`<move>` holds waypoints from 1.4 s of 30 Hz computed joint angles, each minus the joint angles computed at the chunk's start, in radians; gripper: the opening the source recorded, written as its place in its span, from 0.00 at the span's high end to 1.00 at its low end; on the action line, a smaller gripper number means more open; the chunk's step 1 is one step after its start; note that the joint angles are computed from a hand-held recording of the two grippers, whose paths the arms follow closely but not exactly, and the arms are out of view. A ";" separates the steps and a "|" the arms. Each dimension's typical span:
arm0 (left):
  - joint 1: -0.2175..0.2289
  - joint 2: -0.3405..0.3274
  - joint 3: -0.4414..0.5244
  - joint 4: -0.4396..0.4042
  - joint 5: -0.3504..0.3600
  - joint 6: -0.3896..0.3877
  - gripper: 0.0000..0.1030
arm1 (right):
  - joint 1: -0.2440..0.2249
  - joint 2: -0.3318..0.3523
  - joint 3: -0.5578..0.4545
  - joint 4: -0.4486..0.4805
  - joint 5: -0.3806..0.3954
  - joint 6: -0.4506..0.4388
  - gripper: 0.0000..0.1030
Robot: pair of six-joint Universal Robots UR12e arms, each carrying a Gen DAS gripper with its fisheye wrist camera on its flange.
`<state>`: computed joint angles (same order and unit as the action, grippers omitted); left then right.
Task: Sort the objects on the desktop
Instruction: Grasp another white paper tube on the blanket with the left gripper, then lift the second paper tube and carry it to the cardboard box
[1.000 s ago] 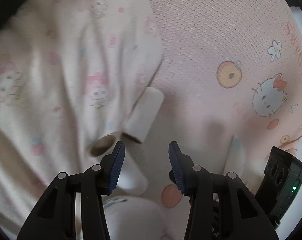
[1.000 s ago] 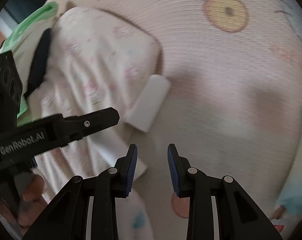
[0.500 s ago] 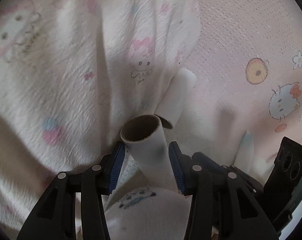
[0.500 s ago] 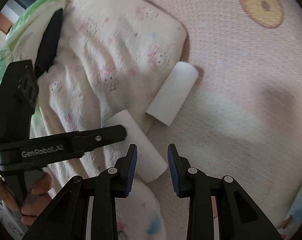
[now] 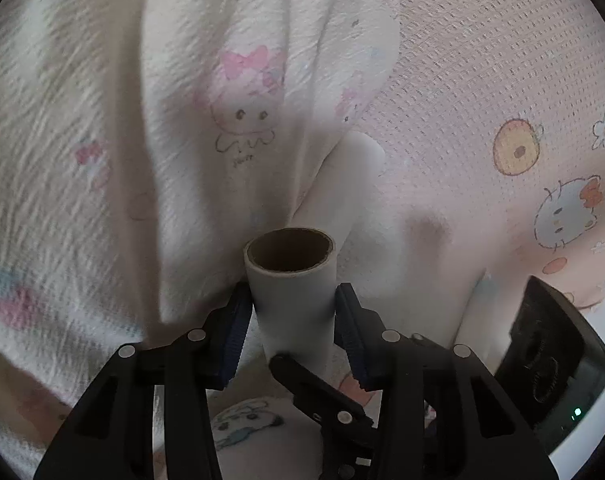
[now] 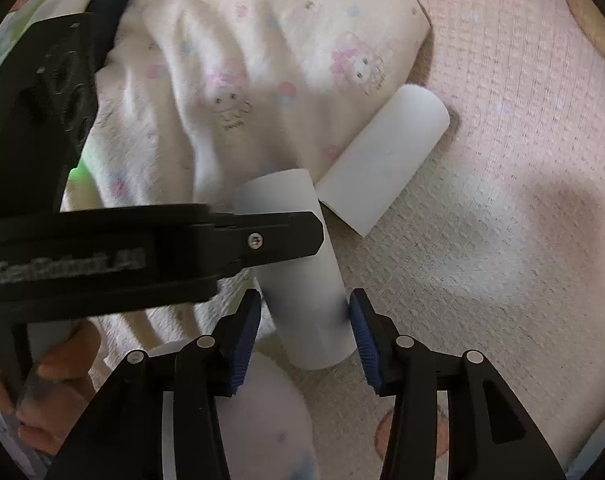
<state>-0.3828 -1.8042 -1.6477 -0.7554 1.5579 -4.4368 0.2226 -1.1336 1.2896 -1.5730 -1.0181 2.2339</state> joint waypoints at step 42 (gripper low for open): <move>-0.046 -0.041 0.116 0.061 -0.056 0.282 0.54 | -0.143 -0.087 0.131 -0.219 0.149 0.137 0.61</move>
